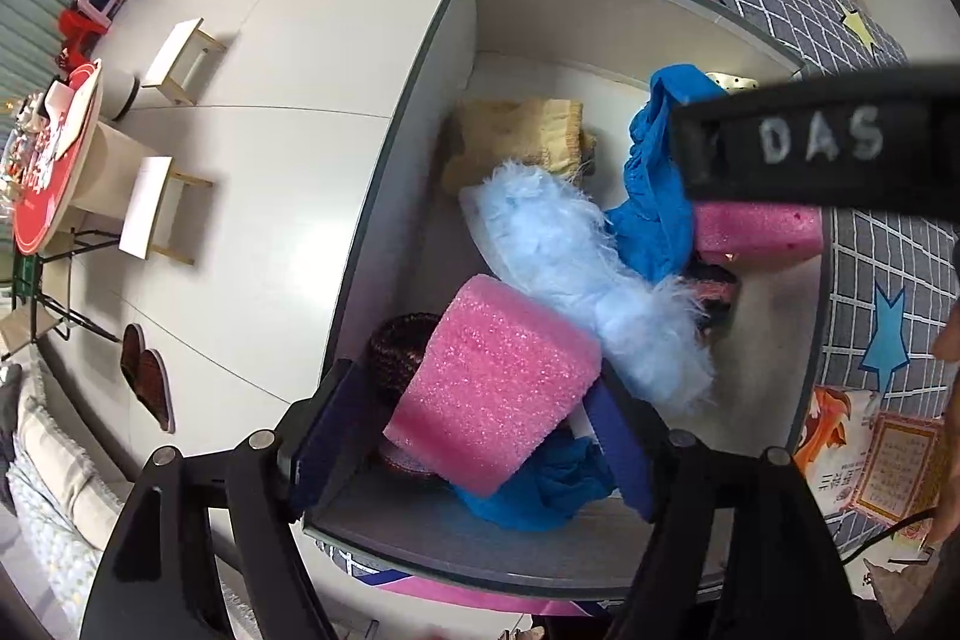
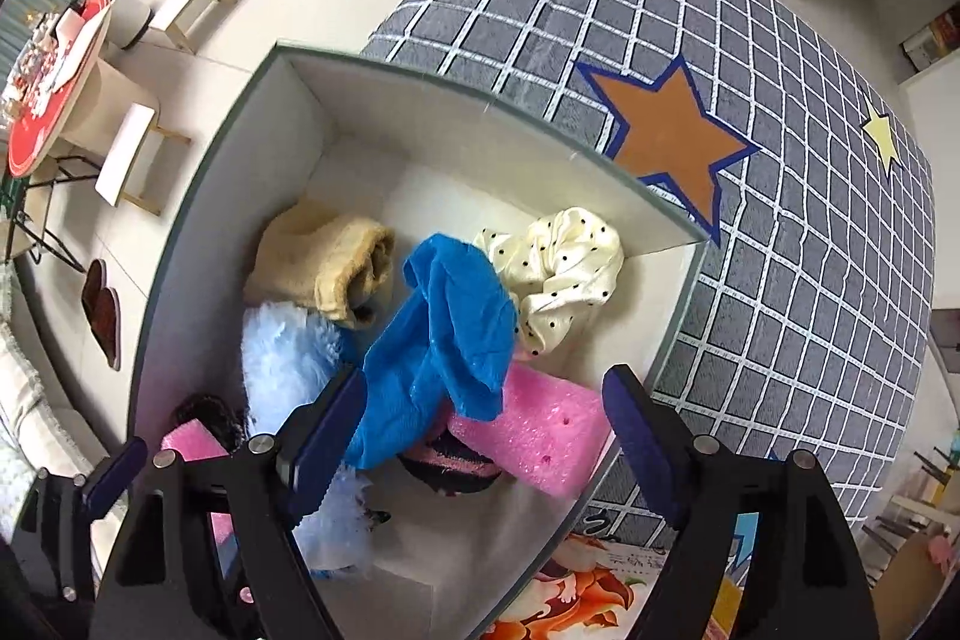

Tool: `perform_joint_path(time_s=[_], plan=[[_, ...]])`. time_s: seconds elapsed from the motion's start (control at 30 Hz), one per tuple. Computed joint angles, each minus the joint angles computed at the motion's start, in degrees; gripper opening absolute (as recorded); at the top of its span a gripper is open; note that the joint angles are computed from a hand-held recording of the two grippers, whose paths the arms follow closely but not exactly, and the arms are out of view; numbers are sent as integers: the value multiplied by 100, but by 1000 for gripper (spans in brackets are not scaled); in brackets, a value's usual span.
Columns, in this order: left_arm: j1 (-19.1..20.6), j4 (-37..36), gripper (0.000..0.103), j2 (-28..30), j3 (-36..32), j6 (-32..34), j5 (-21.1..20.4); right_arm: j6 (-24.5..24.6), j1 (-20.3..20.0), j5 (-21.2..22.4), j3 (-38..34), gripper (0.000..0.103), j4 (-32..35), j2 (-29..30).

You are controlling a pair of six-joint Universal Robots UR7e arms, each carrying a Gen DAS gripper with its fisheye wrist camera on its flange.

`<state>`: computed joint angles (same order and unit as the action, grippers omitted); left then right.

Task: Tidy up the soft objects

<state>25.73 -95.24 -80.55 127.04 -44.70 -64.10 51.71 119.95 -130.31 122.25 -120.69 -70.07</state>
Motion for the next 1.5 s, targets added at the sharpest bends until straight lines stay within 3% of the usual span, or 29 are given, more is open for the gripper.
perform_joint_path(time_s=[0.3,0.47,0.73,0.87,0.93,1.0,1.13,1.27,1.4,1.5], plan=[[-108,115,81,-109,-13,-418,135,115,-7,88,132,82,-292,-283],[-338,67,81,-447,55,-755,490,148,24,141,249,82,-531,-453],[-1124,21,81,-951,203,-915,1279,278,116,152,270,82,-580,-597],[-1626,233,87,-1148,194,-1150,1682,445,172,195,242,82,-715,-731],[-1810,215,88,-1296,214,-1125,1689,506,186,237,166,85,-699,-742],[-1997,170,93,-1425,203,-1117,1664,550,198,292,82,100,-640,-724],[-2265,692,93,-1438,55,-1647,1899,364,354,345,61,101,-850,-713],[-2222,638,93,-1514,3,-1698,1658,212,489,469,26,101,-717,-679],[-2344,618,93,-1520,2,-1742,1451,-9,501,804,256,101,-995,-839],[-2416,874,93,-1458,-61,-2127,1410,31,450,1187,472,101,-1279,-1044]])
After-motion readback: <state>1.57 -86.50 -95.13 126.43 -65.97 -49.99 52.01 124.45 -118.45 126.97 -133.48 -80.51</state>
